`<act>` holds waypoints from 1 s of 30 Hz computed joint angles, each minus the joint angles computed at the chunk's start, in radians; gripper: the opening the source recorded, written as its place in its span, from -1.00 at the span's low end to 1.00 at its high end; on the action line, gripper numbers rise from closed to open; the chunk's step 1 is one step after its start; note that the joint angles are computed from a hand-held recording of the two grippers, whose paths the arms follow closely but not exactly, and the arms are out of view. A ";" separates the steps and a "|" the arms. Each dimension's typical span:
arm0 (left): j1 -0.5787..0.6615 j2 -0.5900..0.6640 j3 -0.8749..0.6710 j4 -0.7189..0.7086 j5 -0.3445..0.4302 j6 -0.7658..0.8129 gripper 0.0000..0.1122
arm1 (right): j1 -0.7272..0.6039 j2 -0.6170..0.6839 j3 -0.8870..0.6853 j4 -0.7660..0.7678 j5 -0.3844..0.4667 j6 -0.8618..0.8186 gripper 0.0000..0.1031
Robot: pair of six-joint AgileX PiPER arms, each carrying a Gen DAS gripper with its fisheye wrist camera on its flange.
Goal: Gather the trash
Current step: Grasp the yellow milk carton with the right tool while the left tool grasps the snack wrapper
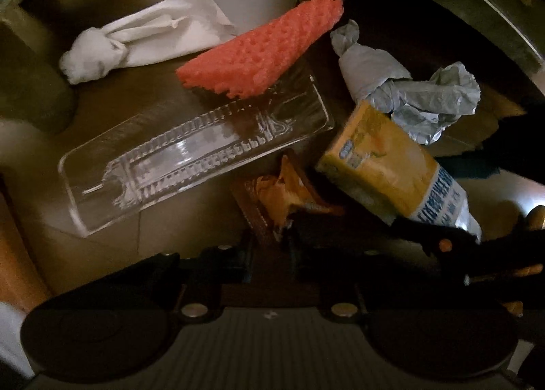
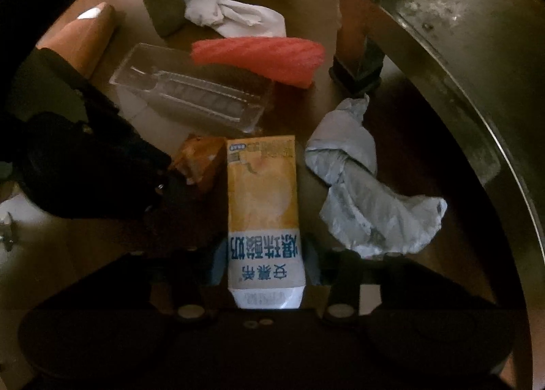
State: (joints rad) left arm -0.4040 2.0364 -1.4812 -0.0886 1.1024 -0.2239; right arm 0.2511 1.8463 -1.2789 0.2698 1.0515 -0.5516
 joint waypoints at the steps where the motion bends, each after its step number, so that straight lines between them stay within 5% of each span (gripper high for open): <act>1: 0.001 -0.005 -0.005 -0.001 0.012 -0.010 -0.68 | -0.003 -0.007 -0.012 0.001 0.026 0.017 -0.15; 11: 0.025 -0.033 -0.014 -0.067 0.062 -0.032 -0.57 | -0.004 -0.067 0.002 -0.003 0.073 -0.001 -0.15; 15: 0.033 -0.010 0.001 -0.067 0.036 -0.041 0.19 | -0.032 -0.059 0.020 0.002 0.077 -0.059 -0.15; 21: 0.035 0.026 -0.002 -0.127 0.017 -0.040 0.20 | -0.061 -0.033 0.052 -0.003 0.046 -0.061 -0.15; 30: -0.024 0.045 -0.004 -0.035 -0.031 -0.127 0.20 | -0.075 -0.024 0.079 -0.003 0.020 -0.060 -0.15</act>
State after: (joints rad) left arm -0.4279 2.0813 -1.4852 -0.1232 1.0711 -0.3511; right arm 0.1763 1.8226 -1.1999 0.2665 1.0714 -0.6114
